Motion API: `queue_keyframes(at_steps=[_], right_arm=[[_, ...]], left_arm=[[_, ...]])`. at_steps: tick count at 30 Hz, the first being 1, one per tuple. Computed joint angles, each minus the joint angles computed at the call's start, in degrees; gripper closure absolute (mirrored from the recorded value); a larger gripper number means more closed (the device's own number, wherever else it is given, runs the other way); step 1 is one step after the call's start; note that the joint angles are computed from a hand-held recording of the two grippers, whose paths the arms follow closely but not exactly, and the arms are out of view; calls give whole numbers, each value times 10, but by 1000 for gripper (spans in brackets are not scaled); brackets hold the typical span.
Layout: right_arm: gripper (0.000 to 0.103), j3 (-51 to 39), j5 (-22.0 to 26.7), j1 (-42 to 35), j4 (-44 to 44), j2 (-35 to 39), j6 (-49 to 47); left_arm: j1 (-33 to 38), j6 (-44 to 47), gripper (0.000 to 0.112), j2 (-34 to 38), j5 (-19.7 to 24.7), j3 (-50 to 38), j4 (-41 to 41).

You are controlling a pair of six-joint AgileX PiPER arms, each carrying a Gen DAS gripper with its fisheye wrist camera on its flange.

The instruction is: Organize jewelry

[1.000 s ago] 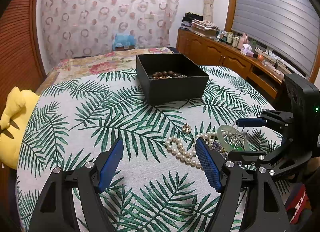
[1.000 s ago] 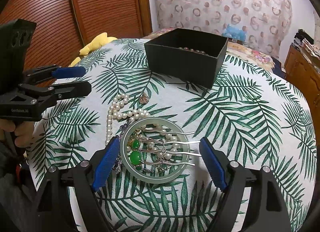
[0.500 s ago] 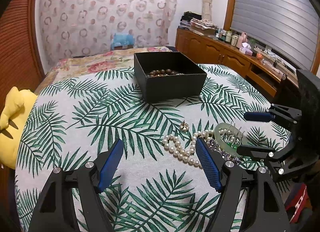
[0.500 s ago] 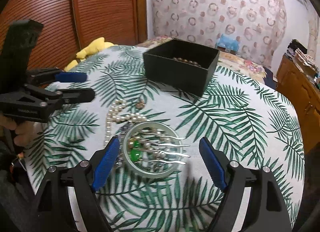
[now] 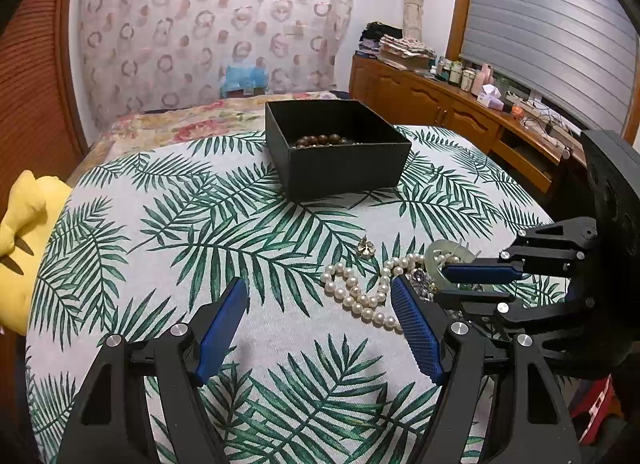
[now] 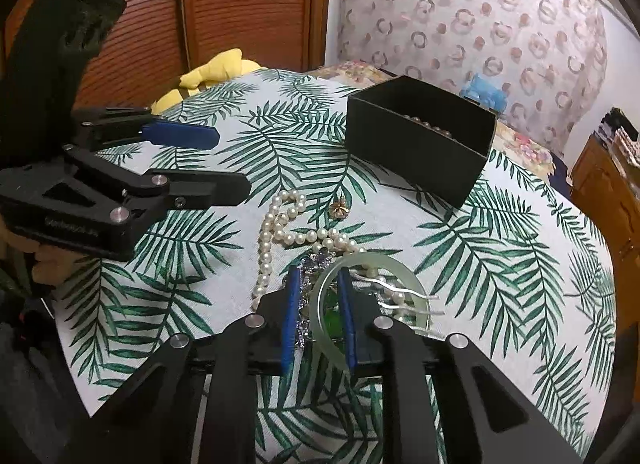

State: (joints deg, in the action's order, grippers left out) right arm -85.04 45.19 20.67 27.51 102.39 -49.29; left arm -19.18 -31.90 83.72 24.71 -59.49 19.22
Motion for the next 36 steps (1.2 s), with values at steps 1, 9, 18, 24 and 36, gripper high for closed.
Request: queue_keyframes(at_steps=[1,9,18,24,36], right_arm=[[82,0,-3,6,-13,-1,3],[95,-30,38,-20,15,7,-9],[95,-62,65,-81,57,12,-19],[95,-97,83,-115,70,25,-19],[95,-103,75,-119,63,39,-19]], left_arm=[[0,1,41,-1,-1,1,-1],[-3,1,41,-3,-4,8,-3],[-9,0,41,1,-4,5,-2],[-12,25,41,20,-1,-16,-19],[21,214,80,128,35,-141,-183]])
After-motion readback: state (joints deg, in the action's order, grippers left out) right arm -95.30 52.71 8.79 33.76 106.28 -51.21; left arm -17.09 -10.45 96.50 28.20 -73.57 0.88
